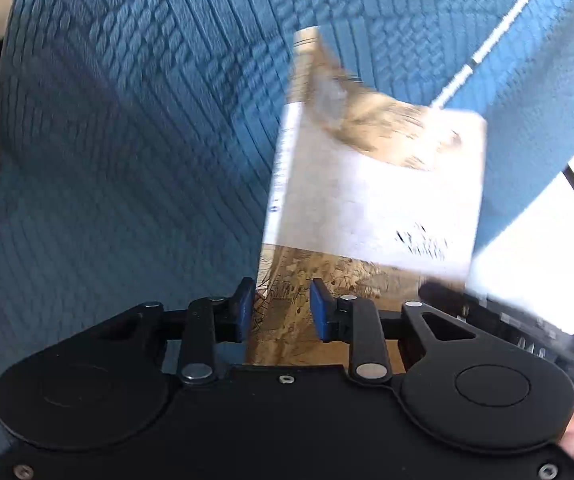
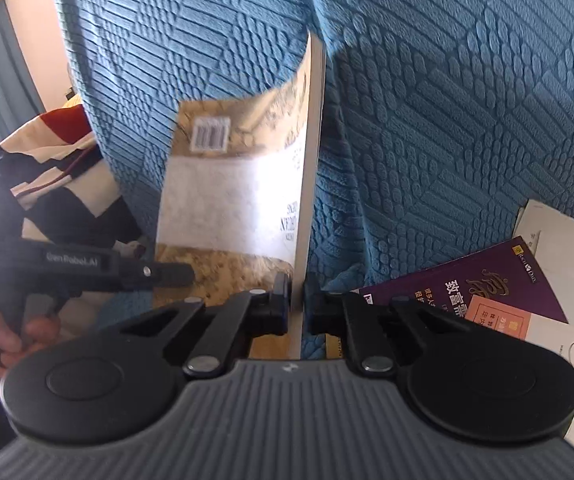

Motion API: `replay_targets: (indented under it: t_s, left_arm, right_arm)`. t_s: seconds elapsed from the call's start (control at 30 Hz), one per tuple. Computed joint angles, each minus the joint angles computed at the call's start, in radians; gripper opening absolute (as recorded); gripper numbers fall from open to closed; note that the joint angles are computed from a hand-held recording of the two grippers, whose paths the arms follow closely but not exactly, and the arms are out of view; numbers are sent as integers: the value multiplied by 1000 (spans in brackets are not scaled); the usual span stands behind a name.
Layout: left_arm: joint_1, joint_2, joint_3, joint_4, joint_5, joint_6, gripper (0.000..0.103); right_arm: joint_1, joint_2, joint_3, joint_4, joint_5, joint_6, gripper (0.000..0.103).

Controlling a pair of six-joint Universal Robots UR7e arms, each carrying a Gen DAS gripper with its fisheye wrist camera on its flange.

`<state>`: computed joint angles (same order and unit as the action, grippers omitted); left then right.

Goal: Organize objects
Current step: 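Tip the tan book down flat onto the seat cushion and open both grippers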

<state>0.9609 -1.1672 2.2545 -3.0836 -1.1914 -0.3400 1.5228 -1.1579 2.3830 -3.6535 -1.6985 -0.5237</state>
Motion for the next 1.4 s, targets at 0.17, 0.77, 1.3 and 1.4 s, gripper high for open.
replay_targets:
  t_s: [0.17, 0.77, 1.3, 1.4]
  left_arm:
    - [-17, -9, 72, -39, -50, -73, 22]
    - [-171, -249, 289, -3, -3, -328, 23]
    - [-133, -256, 264, 294, 75, -477, 26]
    - [-129, -243, 261, 319, 83, -506, 26]
  right_arm:
    - [51, -8, 2, 4, -36, -4, 11]
    - [56, -131, 154, 41, 10, 70, 12]
    - [48, 70, 172, -54, -83, 10, 15]
    - [41, 84, 170, -53, -87, 10, 15]
